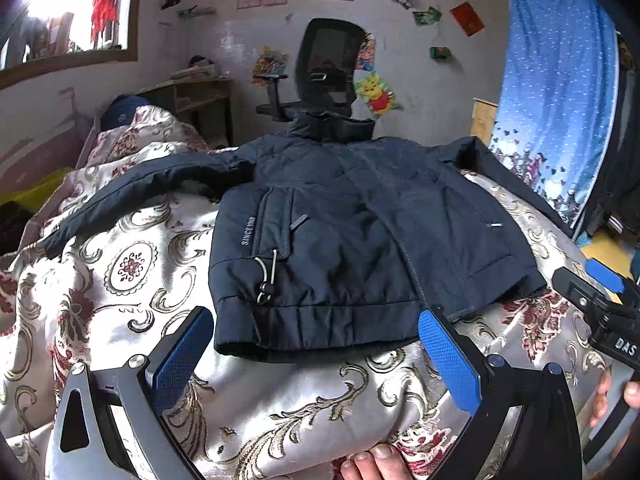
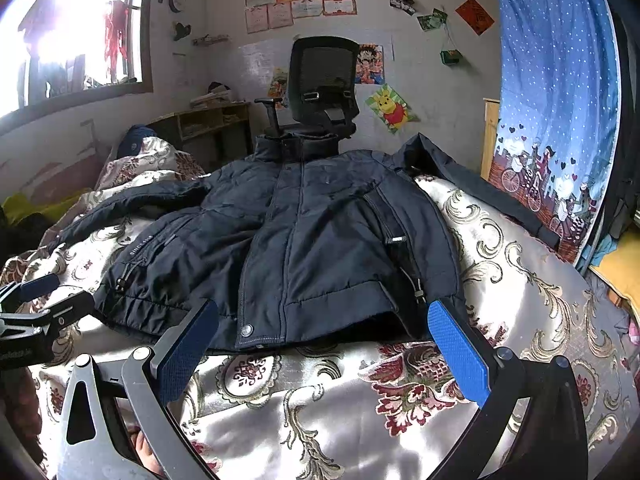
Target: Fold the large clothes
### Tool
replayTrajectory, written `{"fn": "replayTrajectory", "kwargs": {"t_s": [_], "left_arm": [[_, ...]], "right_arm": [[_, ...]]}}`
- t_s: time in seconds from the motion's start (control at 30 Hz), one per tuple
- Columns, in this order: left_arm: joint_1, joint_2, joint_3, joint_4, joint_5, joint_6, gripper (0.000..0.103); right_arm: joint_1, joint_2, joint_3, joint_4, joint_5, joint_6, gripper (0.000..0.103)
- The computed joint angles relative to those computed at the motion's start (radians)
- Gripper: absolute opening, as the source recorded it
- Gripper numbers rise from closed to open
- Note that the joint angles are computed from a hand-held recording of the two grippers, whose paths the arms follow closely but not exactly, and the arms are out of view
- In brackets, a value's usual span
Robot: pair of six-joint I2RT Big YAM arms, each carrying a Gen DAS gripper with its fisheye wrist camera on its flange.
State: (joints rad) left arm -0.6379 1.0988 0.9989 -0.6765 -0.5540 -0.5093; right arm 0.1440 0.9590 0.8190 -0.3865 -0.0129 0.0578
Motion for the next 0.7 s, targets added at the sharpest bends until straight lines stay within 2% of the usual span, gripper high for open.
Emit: {"fn": "replayTrajectory", "kwargs": {"t_s": [0.13, 0.27, 0.37, 0.43, 0.5, 0.6, 0.7], "left_arm": [[0.034, 0.031, 0.035, -0.033, 0.010, -0.006, 0.103], [0.064, 0.069, 0.096, -0.093, 0.001, -0.030, 0.103], [0.093, 0.094, 0.148, -0.125, 0.018, -0.027, 0.103], [0.112, 0.109, 0.182, -0.141, 0.034, -0.016, 0.103], [0.128, 0.122, 0.221, -0.156, 0.045, 0.008, 0.103], [0.148, 0.144, 0.280, -0.171, 0.045, 0.048, 0.103], [0.163, 0.161, 0.332, -0.188, 0.053, 0.073, 0.103]], "right_arm": [[0.006, 0.019, 0.027, -0.044, 0.021, 0.026, 0.102], [-0.024, 0.058, 0.081, -0.130, -0.041, 0.047, 0.102], [-0.028, 0.083, 0.124, -0.191, -0.045, 0.054, 0.102], [-0.021, 0.103, 0.162, -0.238, 0.010, 0.049, 0.102], [-0.005, 0.119, 0.200, -0.274, 0.102, 0.027, 0.102], [0.006, 0.127, 0.237, -0.286, 0.198, -0.022, 0.102], [-0.002, 0.130, 0.266, -0.285, 0.225, -0.051, 0.102]]}}
